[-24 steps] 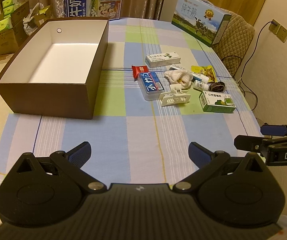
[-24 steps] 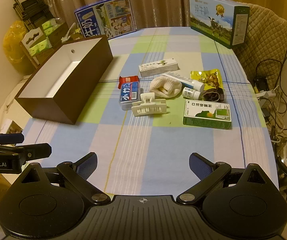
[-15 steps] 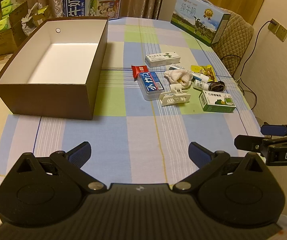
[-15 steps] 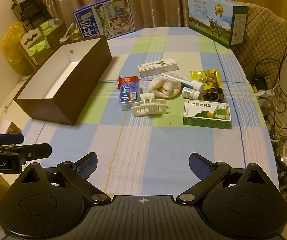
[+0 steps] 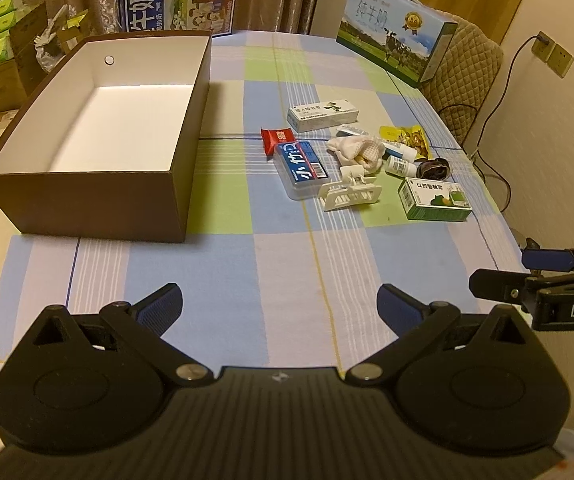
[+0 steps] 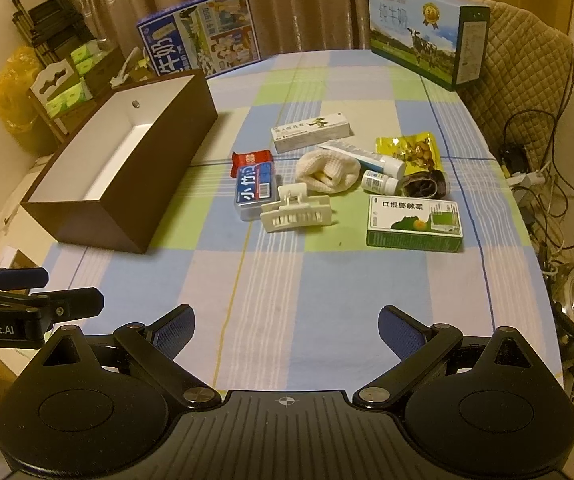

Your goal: Organize objects

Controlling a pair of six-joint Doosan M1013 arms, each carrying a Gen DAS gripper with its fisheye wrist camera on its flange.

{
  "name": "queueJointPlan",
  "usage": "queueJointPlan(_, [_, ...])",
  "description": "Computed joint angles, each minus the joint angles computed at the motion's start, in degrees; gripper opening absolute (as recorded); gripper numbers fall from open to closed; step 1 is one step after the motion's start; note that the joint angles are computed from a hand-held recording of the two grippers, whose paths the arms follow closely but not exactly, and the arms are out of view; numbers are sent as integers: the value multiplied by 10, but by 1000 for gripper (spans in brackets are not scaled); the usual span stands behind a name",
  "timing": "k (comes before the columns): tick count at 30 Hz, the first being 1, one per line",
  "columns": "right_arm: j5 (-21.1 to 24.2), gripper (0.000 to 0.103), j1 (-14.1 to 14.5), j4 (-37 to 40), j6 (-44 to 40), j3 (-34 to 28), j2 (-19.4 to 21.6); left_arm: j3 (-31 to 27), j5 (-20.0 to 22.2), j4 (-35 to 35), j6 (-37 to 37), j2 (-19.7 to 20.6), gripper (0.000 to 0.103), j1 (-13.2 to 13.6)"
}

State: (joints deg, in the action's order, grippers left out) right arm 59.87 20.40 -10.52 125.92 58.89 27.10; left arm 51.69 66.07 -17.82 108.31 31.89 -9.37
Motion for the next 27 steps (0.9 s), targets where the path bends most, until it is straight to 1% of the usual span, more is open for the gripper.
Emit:
queueJointPlan(14, [12, 97, 11, -19, 43, -15, 11, -29, 27, -10, 28, 18, 102, 9])
queueJointPlan(27, [32, 97, 24, -44, 76, -36, 24, -41, 40, -26, 58, 28, 102, 23])
